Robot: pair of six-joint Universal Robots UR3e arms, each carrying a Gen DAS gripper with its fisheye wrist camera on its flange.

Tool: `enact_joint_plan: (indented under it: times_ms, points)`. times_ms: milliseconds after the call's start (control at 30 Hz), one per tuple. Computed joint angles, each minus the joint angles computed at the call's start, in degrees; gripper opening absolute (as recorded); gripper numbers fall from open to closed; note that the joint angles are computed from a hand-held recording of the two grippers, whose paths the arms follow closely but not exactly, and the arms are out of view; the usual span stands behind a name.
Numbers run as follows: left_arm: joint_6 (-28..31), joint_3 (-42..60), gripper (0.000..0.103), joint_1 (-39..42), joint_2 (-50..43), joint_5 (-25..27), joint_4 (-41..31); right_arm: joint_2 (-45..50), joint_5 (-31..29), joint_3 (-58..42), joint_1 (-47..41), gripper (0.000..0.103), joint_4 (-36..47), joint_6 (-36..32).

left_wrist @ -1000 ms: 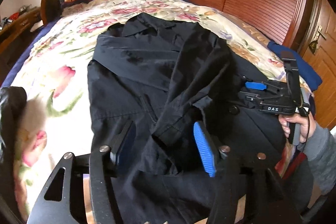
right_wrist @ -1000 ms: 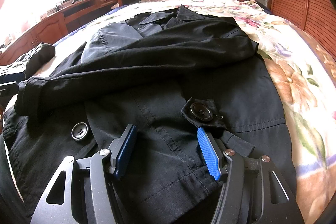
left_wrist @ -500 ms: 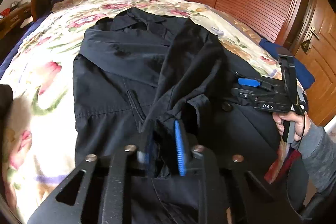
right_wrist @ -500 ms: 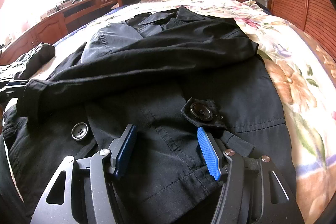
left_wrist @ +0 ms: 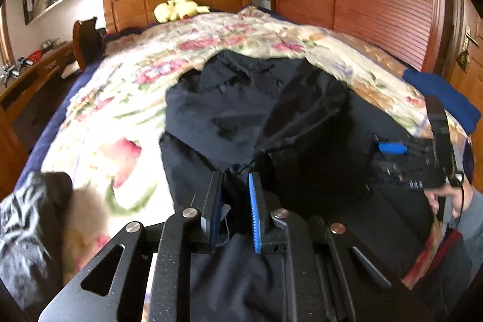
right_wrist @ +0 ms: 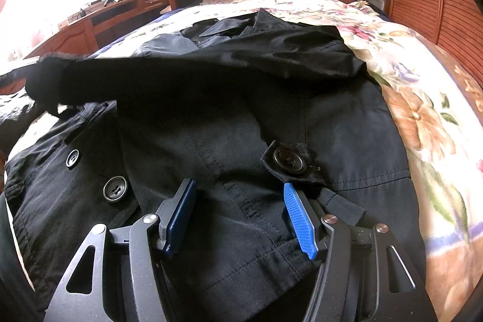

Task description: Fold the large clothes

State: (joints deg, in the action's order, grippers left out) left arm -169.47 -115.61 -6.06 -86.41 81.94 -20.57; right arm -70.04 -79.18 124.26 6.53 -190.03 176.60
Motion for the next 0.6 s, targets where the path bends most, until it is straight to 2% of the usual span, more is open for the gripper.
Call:
enact_joint_plan:
  times_ms: [233, 467, 533, 600]
  points:
    - [-1.2, -9.87, 0.017, -3.52, 4.36, 0.31, 1.08, -0.03, 0.09, -0.42, -0.07, 0.062, 0.48, -0.01]
    - [-3.48, -13.56, 0.017, -5.4, 6.04, -0.03, 1.29, 0.02, -0.06, -0.54, 0.03, 0.062, 0.52, 0.03]
    - [-3.69, -14.27, 0.021, -5.58, 6.75, -0.19, 1.22, 0.01, -0.08, -0.5, 0.05, 0.062, 0.48, 0.04]
    - [-3.67, -14.71, 0.03, -5.3, 7.47, -0.67, 1.32, 0.0, -0.05, -0.46, 0.04, 0.062, 0.44, 0.05]
